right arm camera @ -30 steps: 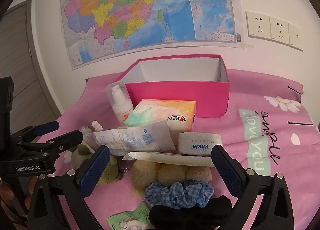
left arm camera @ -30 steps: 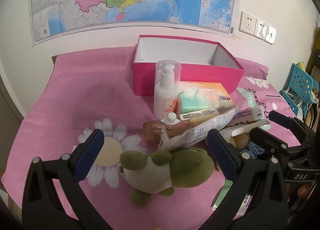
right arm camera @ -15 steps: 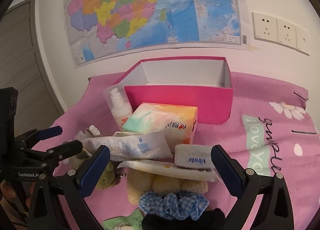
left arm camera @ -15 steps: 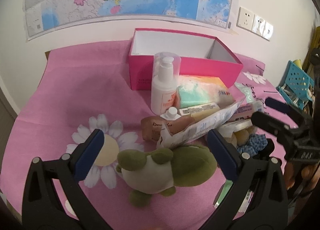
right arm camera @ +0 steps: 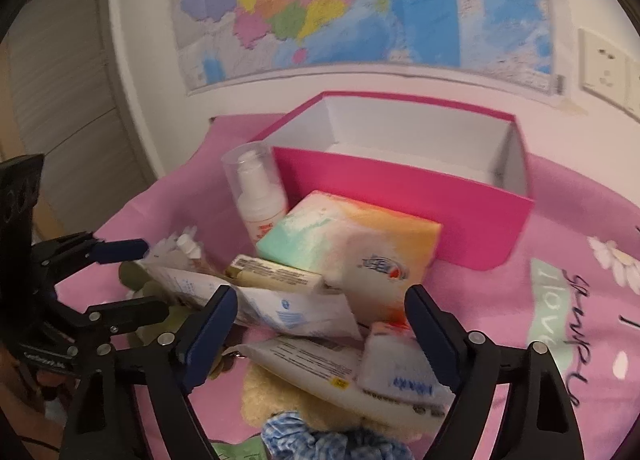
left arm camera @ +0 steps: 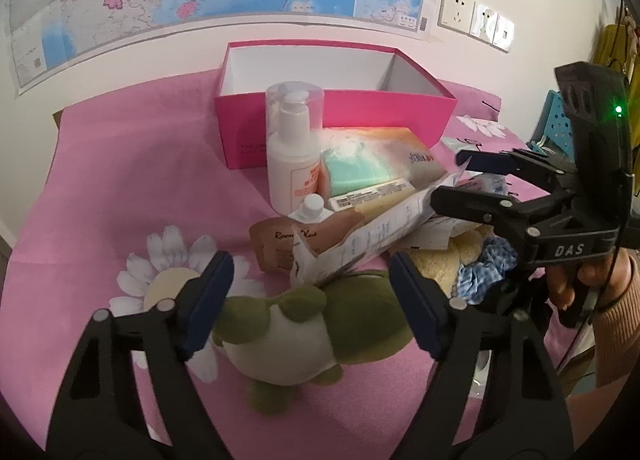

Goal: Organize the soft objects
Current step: 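Grasp the white printed wipe packet with the left gripper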

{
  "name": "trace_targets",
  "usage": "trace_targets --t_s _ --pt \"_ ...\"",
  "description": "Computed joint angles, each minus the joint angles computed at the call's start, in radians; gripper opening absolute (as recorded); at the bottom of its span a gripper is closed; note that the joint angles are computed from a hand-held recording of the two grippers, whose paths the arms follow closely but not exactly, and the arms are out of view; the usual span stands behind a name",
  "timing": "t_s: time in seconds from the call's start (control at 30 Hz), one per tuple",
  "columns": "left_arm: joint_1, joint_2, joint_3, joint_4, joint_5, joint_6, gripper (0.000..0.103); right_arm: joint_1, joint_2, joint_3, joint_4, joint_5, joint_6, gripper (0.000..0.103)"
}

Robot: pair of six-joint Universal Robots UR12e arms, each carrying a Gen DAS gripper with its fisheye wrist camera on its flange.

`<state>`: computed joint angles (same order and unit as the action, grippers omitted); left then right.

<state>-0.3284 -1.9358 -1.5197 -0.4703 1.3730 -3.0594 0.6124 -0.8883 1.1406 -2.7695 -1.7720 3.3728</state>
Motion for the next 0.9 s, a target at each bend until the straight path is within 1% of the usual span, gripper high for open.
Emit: trace_targets --t_s 0.07,0.1,0.17,0.23,0.3,0.33,0.37,0.43,0.5,0.53,0.63,0.7,0.73,0.8,0.9 --pt "0.004 -0.001 0.004 -0.014 -0.012 0.004 0.069 -0.003 0.003 -0.004 0.006 0.022 -0.025 0.077" --pt "0.005 -0.002 0.008 -0.022 -0.014 0.007 0.066 -0.004 0.005 -0.005 0.009 0.036 -0.039 0.073" --pt "0.008 -0.003 0.012 -0.034 -0.022 0.013 0.057 -0.006 0.005 -0.005 0.015 0.055 -0.054 0.052" --pt "0.01 -0.004 0.016 -0.046 -0.031 0.018 0.049 -0.007 0.004 -0.001 0.018 0.07 -0.067 0.048" --pt "0.013 -0.009 0.025 -0.062 -0.05 0.029 0.047 -0.008 0.001 0.007 0.006 0.076 -0.077 0.042" --pt "0.013 -0.01 0.027 -0.064 -0.049 0.031 0.047 -0.009 -0.001 0.013 -0.006 0.082 -0.077 0.032" --pt "0.011 -0.012 0.03 -0.066 -0.047 0.035 0.047 -0.01 -0.002 0.016 -0.009 0.084 -0.076 0.025" --pt "0.009 -0.016 0.034 -0.067 -0.045 0.04 0.046 -0.01 -0.004 0.021 -0.022 0.081 -0.074 0.019" --pt "0.011 -0.018 0.037 -0.071 -0.05 0.034 0.044 -0.01 -0.004 0.023 -0.031 0.088 -0.074 0.016" --pt "0.014 -0.018 0.038 -0.073 -0.06 0.03 0.039 -0.009 -0.005 0.026 -0.035 0.089 -0.076 0.015" --pt "0.015 -0.018 0.039 -0.075 -0.064 0.013 0.038 -0.007 -0.007 0.027 -0.041 0.091 -0.079 0.015" --pt "0.015 -0.017 0.037 -0.066 -0.06 -0.006 0.032 -0.006 -0.006 0.026 -0.045 0.092 -0.078 0.015" --pt "0.017 -0.017 0.038 -0.067 -0.072 -0.012 0.029 -0.007 -0.008 0.029 -0.051 0.101 -0.077 0.015" --pt "0.02 -0.013 0.034 -0.058 -0.092 -0.022 0.029 -0.005 -0.012 0.036 -0.079 0.105 -0.072 0.014" --pt "0.02 -0.008 0.027 -0.029 -0.092 -0.026 0.029 -0.001 -0.017 0.044 -0.118 0.11 -0.075 0.012"
